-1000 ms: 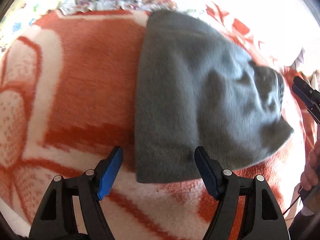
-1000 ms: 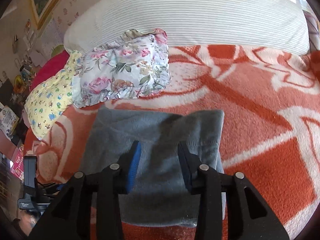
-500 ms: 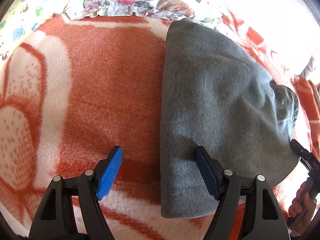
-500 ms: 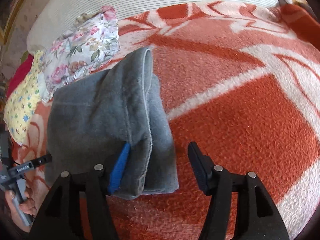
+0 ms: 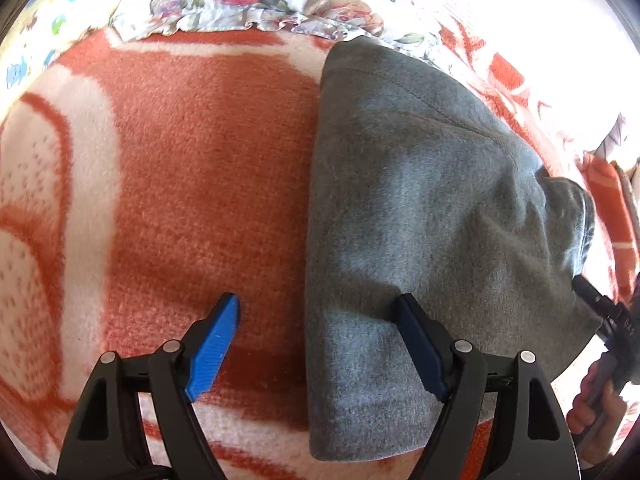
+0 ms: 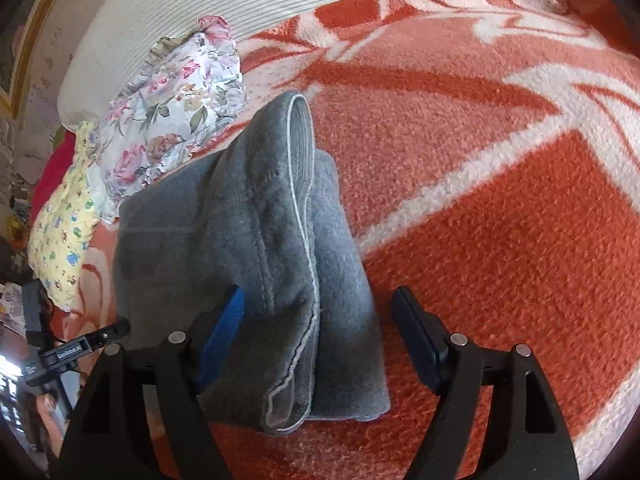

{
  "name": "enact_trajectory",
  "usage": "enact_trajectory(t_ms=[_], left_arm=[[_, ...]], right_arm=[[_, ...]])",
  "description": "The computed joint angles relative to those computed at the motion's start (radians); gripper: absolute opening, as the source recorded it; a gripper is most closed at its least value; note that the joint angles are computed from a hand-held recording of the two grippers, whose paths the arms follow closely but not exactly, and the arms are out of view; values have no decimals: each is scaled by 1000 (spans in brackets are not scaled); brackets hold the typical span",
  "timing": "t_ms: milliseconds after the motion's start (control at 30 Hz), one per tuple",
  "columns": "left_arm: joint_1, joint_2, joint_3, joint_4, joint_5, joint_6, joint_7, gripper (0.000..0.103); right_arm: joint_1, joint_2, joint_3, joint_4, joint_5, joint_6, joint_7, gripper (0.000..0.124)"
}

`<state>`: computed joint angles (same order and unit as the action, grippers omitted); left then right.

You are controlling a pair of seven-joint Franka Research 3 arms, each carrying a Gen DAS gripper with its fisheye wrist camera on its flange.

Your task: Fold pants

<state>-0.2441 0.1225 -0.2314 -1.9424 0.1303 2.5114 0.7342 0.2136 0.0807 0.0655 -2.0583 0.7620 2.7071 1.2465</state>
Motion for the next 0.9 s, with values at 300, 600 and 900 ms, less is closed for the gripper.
enact_trajectory(t_ms=[300,600,900], left_arm=[[14,16,-1,-2,-58,25,47,90],[-27,60,3,39,53,102,3,30],[-50,-35,25,-50,260,218,-186,13]], right_arm=[[5,14,14,-6,69,44,-60,88],[11,31,22,12,80,52,-116,66],[56,-44,50,-62,160,233,-268,32]])
